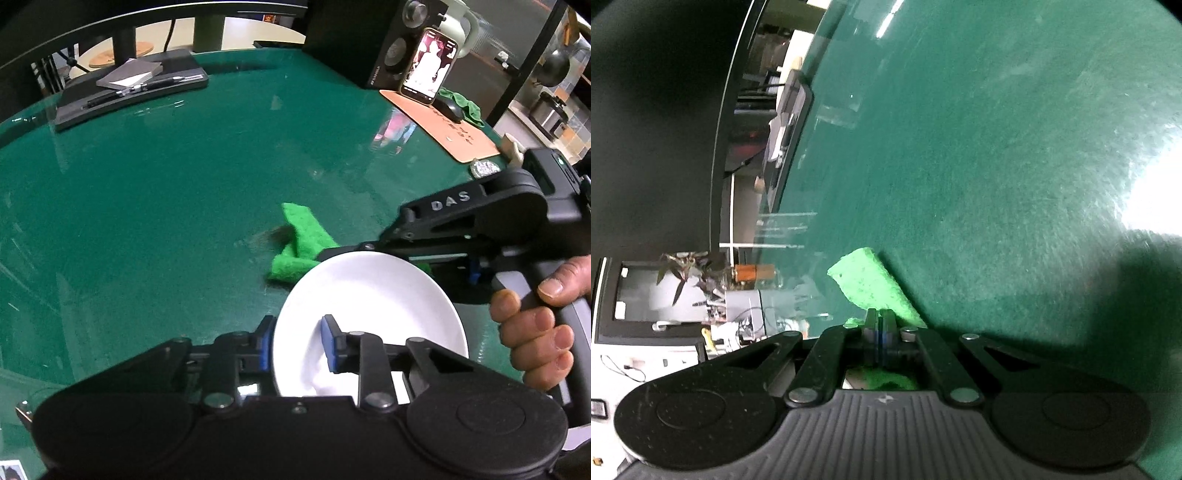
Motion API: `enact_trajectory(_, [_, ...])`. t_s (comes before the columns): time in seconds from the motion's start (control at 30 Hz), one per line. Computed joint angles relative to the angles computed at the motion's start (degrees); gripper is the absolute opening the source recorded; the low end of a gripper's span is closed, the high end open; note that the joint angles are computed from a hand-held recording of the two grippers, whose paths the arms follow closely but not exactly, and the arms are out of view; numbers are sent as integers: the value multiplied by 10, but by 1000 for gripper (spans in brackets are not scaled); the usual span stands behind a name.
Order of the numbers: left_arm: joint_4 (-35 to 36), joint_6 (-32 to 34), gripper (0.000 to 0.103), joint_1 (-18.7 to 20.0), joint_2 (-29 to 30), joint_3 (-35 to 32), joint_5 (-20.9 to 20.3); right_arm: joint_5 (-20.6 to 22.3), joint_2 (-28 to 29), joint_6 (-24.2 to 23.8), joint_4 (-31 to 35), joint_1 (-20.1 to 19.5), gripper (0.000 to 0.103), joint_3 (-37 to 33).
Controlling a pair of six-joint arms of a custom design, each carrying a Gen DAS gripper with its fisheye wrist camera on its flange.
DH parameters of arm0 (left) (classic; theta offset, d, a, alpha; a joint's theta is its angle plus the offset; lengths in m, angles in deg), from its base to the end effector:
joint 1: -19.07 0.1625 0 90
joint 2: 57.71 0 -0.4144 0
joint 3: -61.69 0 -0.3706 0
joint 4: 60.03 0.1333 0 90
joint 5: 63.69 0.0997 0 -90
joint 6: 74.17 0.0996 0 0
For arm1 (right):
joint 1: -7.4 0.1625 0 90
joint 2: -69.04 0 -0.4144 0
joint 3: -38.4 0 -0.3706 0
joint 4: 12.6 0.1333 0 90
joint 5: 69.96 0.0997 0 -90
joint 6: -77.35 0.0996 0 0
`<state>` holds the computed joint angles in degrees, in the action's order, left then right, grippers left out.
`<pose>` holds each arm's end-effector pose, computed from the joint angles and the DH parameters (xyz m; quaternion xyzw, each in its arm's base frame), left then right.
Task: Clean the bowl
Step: 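Rub the green cloth along the bowl's outer edge with the right gripper, then drag the green cloth over the bowl rim toward the left gripper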
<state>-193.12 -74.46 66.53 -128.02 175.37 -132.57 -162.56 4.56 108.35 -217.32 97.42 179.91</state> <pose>-0.2190 -0.4889 0.2048 0.3547 0.9168 -0.0647 0.1715 0.1289 -0.4014 0.1575 0.2598 0.9098 -0.3169 0.0657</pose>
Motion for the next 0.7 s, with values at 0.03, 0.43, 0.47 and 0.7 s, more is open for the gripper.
enact_trajectory(0.03, [4,-1,27,4,-1,-5,-1,1,-1,6,-6,-1,0,5])
enact_trajectory(0.43, [25,-26,27,11,16,-32,10,81,-86,24,55,-61,2,60])
enact_trajectory(0.47, [30,-25,28,9,18,-35,15,91,-78,31,53,-66,2,53])
enact_trajectory(0.7, [51,-26,31,6,24,-45,20,123,-16,14,62,-51,3,-19])
